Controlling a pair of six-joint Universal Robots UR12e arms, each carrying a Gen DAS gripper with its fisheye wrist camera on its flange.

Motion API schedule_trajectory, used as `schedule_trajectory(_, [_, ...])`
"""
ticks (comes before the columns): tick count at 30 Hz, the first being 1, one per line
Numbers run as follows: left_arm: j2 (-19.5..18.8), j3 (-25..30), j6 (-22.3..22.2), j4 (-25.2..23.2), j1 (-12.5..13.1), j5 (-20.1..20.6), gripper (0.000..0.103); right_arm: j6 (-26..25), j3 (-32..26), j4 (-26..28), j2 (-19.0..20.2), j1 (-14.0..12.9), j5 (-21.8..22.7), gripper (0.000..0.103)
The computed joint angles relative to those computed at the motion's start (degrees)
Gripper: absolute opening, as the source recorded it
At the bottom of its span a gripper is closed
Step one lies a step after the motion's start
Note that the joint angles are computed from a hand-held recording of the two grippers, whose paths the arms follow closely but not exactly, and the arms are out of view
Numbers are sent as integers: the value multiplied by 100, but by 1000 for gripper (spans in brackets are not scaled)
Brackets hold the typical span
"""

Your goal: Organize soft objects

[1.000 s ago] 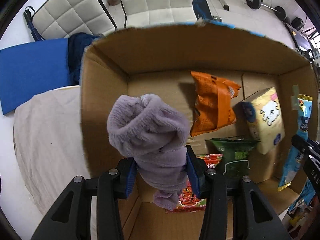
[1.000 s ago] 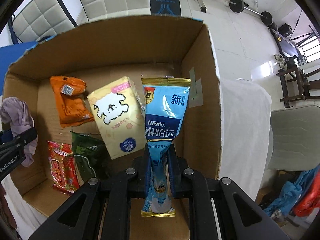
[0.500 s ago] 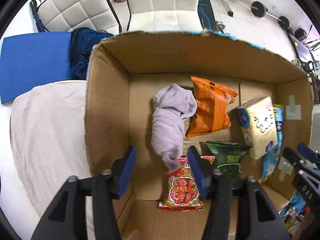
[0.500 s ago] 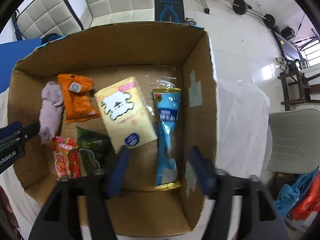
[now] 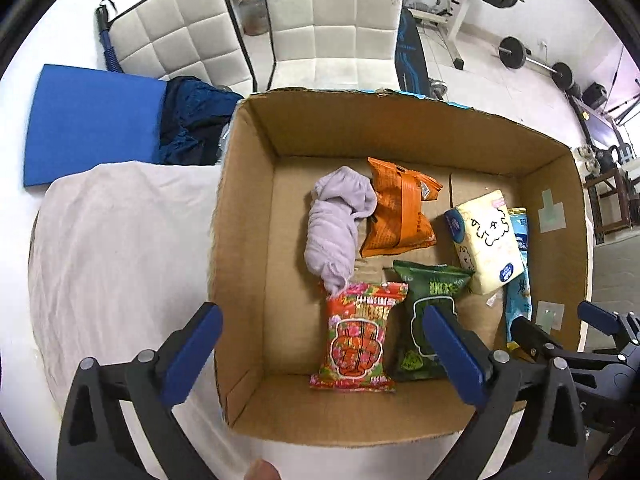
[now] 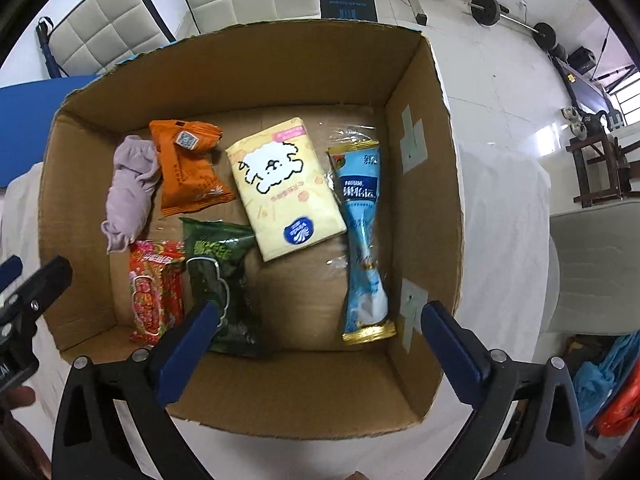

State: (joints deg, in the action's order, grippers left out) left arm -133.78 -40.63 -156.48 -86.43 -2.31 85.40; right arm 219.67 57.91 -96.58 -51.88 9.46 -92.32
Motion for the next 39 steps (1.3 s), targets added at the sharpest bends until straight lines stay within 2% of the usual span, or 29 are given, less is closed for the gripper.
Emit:
schedule_trajectory(11, [504, -698, -172, 428, 80, -123, 103, 63, 238, -287, -289, 93, 19, 103])
schedule_trajectory(18, [1223, -1482, -204, 1270, 188, -285, 103, 187, 594, -708, -786, 272, -219, 103])
schedule_trajectory(26, [2032, -2185, -141, 1883, 409, -589, 103, 391, 1109, -1193, -1485, 548, -634, 103])
schedule_trajectory(32, [2523, -2562, -6, 1961, 563, -851, 103, 476, 1281, -1290, -1889, 753, -868, 103])
schedule_trajectory(39, [2980, -2869, 172, 1775, 693, -1030, 103, 613, 1467, -1392, -2320, 1014, -1021, 103])
